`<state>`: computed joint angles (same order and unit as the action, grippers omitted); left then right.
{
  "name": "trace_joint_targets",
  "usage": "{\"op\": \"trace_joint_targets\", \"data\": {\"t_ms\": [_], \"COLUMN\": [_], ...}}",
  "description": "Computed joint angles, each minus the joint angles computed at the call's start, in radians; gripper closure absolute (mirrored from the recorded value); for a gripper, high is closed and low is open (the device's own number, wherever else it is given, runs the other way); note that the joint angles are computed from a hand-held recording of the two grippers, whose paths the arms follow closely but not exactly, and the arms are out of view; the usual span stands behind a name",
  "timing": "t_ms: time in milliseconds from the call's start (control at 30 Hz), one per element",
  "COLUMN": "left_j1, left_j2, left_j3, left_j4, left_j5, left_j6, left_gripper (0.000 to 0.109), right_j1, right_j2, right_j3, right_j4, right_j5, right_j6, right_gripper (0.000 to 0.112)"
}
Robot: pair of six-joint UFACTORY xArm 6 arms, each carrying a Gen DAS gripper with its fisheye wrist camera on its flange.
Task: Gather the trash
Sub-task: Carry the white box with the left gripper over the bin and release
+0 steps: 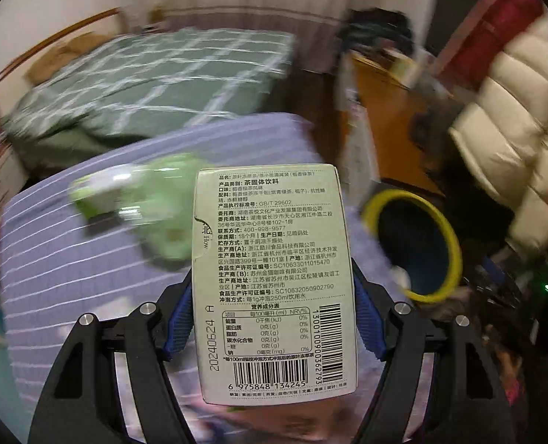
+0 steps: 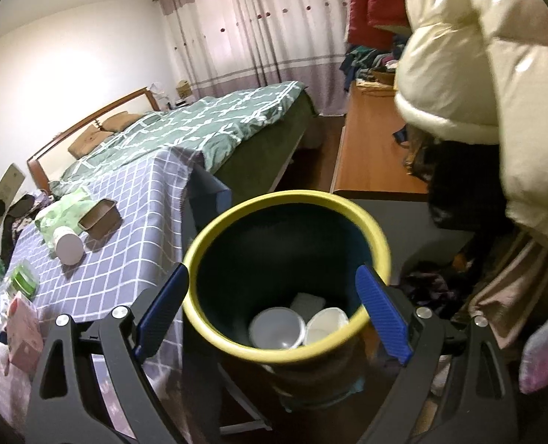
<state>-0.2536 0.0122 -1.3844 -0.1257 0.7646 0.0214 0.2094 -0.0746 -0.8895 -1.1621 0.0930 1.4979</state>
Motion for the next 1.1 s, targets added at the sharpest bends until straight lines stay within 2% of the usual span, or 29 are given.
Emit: {"op": "trace_joint_targets", "data": {"t_ms": [200, 300, 500, 633, 667, 700, 733, 833, 900, 1100], "left_j1": [-0.173, -0.243, -0.322, -0.333, -0.335, -0.338, -0.34, -0.33, -0.317, -0.264], "left_j2": [0.148, 0.258, 0.479, 0.618, 0.64, 0.668, 0.691, 0.66, 0.593, 0.227], "left_j3": [-0.144, -0.258, -0.509, -0.677, -0.702, -0.738, -0.768, -0.729, -0.644, -0.181], "left_j4": [-0.048, -0.046, -0.007, 0.005, 0.013, 0.034, 0.048, 0.052, 0.021, -0.043], "left_j5": [0.045, 0.068, 0.108, 0.14, 0.139, 0.135, 0.134, 0.087, 0.044, -0.213], "left_j6": [0.037, 0.033, -0.017, -0.038, -0.049, -0.068, -0.083, -0.104, -0.088, -0.035], "left_gripper": [0.037, 0.037, 0.037, 0.036, 0.033, 0.024, 0.019, 0.017, 0.017, 0.012], "right_j1": [-0.012, -0.012, -0.029, -0.053, -0.054, -0.059, -0.063, -0.065, -0.062, -0.019], "right_j2": [-0.126, -0.183, -0.274, -0.286, -0.287, -0.287, -0.291, -0.287, -0.278, -0.23], "right_j3": [0.108, 0.159, 0.243, 0.267, 0.269, 0.271, 0.277, 0.276, 0.269, 0.227], "right_j4": [-0.12, -0.127, -0.123, -0.11, -0.103, -0.101, -0.091, -0.09, -0.087, -0.081], "right_j5": [0.026, 0.054, 0.065, 0.046, 0.047, 0.04, 0.034, 0.024, 0.018, 0.015], "right_j6": [0.128, 0.134, 0.126, 0.126, 0.123, 0.124, 0.114, 0.113, 0.11, 0.106], "right_gripper": [0.025, 0.025, 0.025, 0.025, 0.025, 0.025, 0.025, 0.025, 0.025, 0.025]}}
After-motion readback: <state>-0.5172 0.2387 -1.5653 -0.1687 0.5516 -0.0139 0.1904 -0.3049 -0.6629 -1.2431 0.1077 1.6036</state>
